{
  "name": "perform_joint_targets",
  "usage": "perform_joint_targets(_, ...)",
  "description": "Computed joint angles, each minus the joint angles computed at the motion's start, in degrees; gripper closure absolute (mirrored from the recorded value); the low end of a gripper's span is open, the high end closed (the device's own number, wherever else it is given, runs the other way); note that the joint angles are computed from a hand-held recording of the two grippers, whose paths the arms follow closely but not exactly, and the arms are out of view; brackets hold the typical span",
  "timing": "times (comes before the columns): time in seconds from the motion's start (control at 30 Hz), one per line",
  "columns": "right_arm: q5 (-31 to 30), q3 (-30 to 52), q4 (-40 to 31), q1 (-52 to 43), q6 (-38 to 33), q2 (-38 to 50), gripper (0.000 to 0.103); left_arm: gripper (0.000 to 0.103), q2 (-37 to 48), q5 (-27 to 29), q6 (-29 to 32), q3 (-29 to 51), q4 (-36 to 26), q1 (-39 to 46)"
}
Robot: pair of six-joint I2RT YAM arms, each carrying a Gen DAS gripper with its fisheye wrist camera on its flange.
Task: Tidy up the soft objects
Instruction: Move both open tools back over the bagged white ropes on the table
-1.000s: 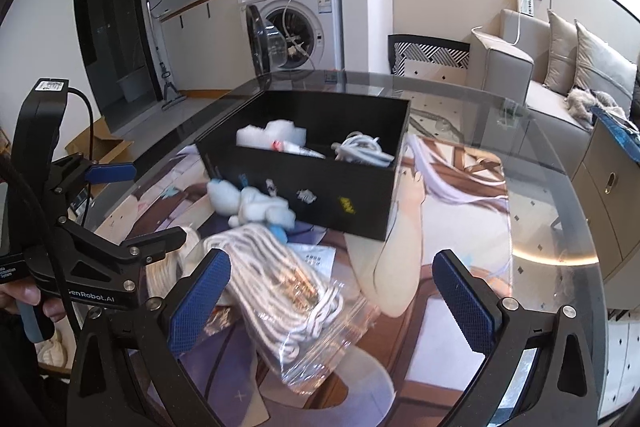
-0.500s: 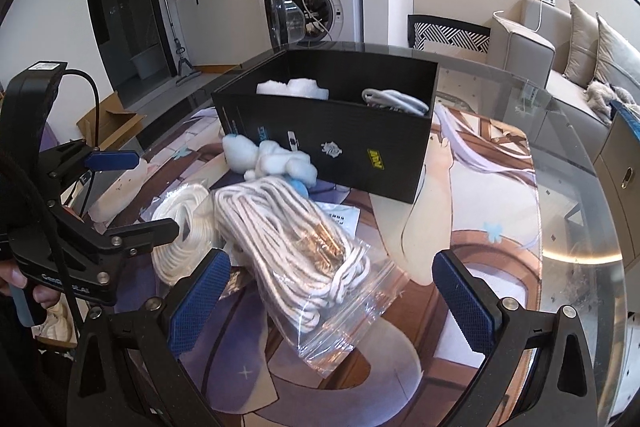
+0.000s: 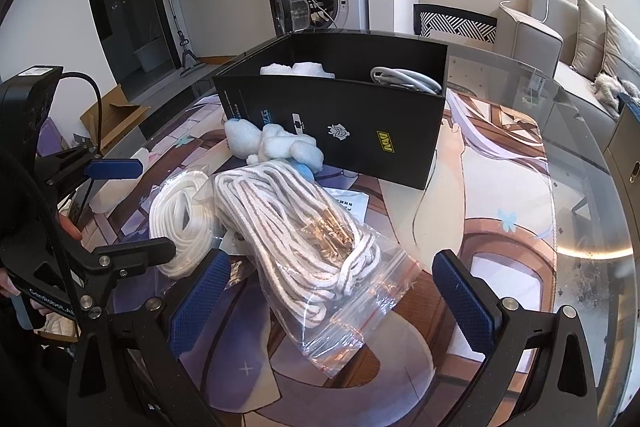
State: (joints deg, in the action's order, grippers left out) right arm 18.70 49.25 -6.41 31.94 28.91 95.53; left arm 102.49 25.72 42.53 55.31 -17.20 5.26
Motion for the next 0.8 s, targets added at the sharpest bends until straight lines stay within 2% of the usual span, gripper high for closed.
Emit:
perform_joint_targets(0.47, -0.9, 2.9, -1.0, -1.4, -1.7, 2.2, 0.0, 0.0, 1.5, 1.4, 1.6, 2.1, -3.4, 0.3)
perform_joint_targets(0.8, -8.8, 6.1, 0.3, -4.3, -7.2, 5.4, 0.001, 0.0, 2.2, 1.1, 2.5, 2.6, -4.5, 0.0)
